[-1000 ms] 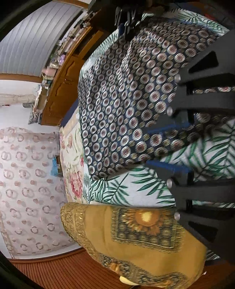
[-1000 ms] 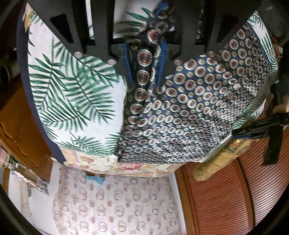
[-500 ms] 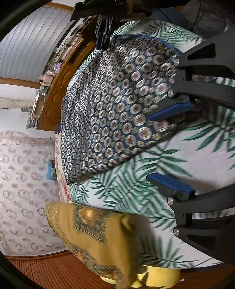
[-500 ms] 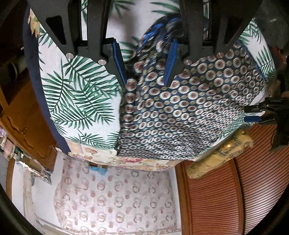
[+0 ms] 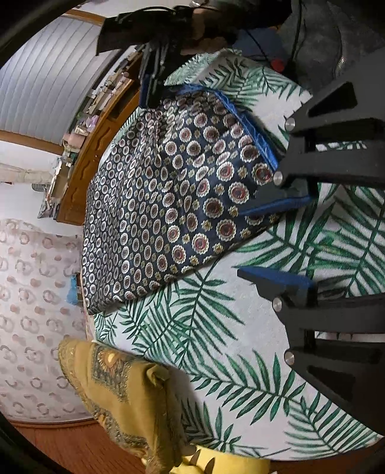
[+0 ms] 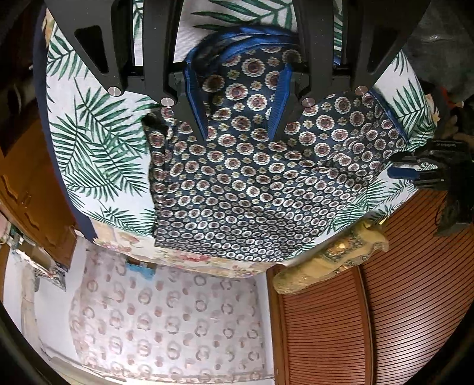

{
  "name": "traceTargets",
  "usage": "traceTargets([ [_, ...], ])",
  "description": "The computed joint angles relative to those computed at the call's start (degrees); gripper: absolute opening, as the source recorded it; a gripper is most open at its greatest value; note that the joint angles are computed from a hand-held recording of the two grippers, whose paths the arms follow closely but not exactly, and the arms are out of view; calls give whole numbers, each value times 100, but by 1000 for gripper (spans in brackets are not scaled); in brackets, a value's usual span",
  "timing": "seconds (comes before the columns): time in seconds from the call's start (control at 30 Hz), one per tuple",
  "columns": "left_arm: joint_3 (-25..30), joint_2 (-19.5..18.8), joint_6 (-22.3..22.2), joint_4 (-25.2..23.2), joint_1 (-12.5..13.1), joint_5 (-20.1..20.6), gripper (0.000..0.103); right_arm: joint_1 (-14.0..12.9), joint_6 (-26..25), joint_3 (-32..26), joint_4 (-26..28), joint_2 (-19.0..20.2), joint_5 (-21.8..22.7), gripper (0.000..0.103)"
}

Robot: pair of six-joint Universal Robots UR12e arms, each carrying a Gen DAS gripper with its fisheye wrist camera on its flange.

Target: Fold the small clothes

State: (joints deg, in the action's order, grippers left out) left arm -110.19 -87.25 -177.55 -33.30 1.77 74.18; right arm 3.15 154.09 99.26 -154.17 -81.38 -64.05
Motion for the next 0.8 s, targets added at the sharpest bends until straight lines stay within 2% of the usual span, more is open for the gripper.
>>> traceTargets([
  [0.27, -23, 13, -108, -14, 6, -321, 35, 65, -86, 27, 111, -14, 6, 44],
  [0.33, -28, 0, -15, -30, 8, -456, 19, 76, -112, -2, 162, 18, 13, 44],
  [0.37, -20, -12, -8, -23, -9, -432, 17, 83, -119, -6, 185, 22, 17, 44],
  [0.4, -4, -22, -1, -34, -21, -415, 7, 86, -123, -4, 197, 21, 26, 44],
  [0.43, 8, -28, -3, -17, -34, -379, 4, 91, -123, -2, 204, 21, 38, 44],
  [0.67, 152, -84, -112, 626, -61, -342, 2, 117, -207, 26, 264, -32, 146, 45],
  [0.73, 263, -155, -132, 802, -63, -323, 2, 126, -212, 52, 227, -67, 188, 53],
  [0.8, 399, -256, -158, 960, -76, -280, 2, 124, -213, 79, 243, -110, 302, 56],
])
